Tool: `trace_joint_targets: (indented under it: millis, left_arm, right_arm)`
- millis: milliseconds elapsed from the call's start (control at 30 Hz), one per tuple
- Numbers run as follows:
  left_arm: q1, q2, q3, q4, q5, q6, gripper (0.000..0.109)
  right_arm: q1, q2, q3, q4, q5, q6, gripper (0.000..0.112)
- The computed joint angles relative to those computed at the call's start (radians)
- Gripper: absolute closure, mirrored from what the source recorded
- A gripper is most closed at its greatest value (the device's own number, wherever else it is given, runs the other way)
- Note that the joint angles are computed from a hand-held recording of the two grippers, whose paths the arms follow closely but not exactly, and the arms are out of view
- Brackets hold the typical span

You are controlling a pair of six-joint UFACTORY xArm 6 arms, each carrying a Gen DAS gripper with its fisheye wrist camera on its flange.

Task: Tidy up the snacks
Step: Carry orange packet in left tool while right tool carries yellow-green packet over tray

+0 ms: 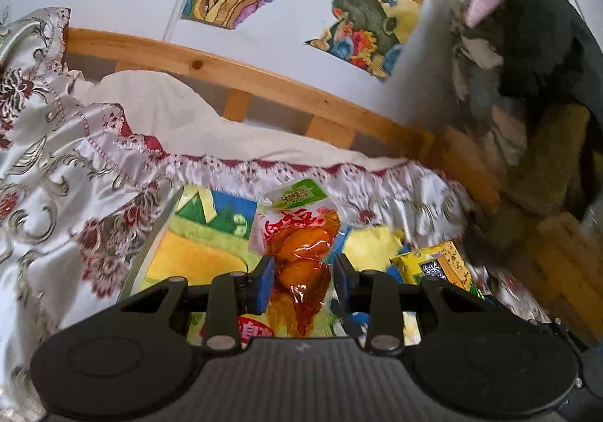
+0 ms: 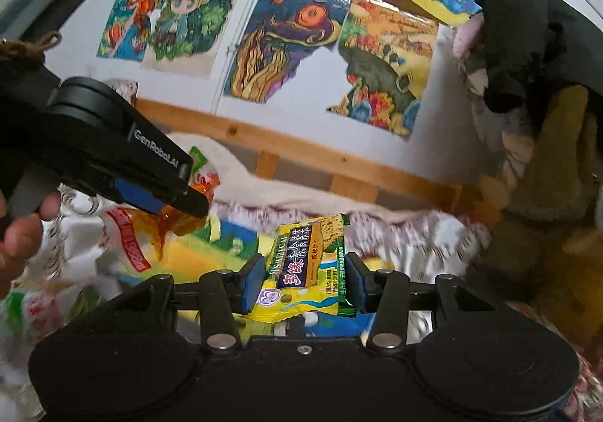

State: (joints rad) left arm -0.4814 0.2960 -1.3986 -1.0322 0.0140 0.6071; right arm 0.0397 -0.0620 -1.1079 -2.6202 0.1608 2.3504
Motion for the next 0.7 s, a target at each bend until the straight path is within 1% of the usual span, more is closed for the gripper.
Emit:
trace_joint_targets:
  millis: [67, 167, 233, 267, 333, 433, 467, 500, 533, 633, 667, 700]
  left_arm:
    - [0.013, 0.047, -0.046, -0.008, 0.007, 0.005, 0.072]
    - [0.042, 0.116, -0.106, 0.048, 0.030, -0.081, 0.072]
    - [0.061, 0.159, -0.142, 0.078, 0.051, -0.131, 0.072]
    - [0.067, 0.171, -0.150, 0.073, 0.055, -0.134, 0.072]
    - [0.078, 0.201, -0.173, 0.086, 0.061, -0.160, 0.072]
    - [0.091, 0.234, -0.199, 0.141, 0.086, -0.229, 0.072]
    - [0.094, 0.243, -0.205, 0.157, 0.092, -0.249, 0.072]
    - [0.096, 0.252, -0.211, 0.184, 0.099, -0.275, 0.072]
    - [0.099, 0.259, -0.213, 0.238, 0.103, -0.318, 0.072]
    - [0.106, 0.272, -0.206, 0.462, 0.109, -0.495, 0.072]
    - [0.106, 0.276, -0.207, 0.502, 0.116, -0.524, 0.072]
    - [0.106, 0.279, -0.209, 0.513, 0.125, -0.530, 0.072]
  right_arm:
    - [-0.008, 0.072, -0.066, 0.000, -0.008, 0.001, 0.064]
    - [-0.028, 0.192, -0.181, 0.106, -0.046, -0.072, 0.064]
    - [-0.038, 0.250, -0.228, 0.208, -0.067, -0.146, 0.064]
    - [-0.043, 0.276, -0.247, 0.263, -0.078, -0.187, 0.064]
    - [-0.056, 0.324, -0.277, 0.405, -0.095, -0.313, 0.064]
    - [-0.066, 0.367, -0.286, 0.587, -0.107, -0.480, 0.064]
    - [-0.066, 0.374, -0.281, 0.627, -0.104, -0.526, 0.064]
    - [-0.066, 0.382, -0.278, 0.674, -0.101, -0.580, 0.064]
    - [-0.066, 0.390, -0.274, 0.719, -0.099, -0.630, 0.064]
    - [-0.069, 0.403, -0.262, 0.818, -0.101, -0.717, 0.064]
    - [-0.073, 0.408, -0.262, 0.849, -0.107, -0.744, 0.064]
    - [-0.076, 0.412, -0.260, 0.883, -0.111, -0.769, 0.064]
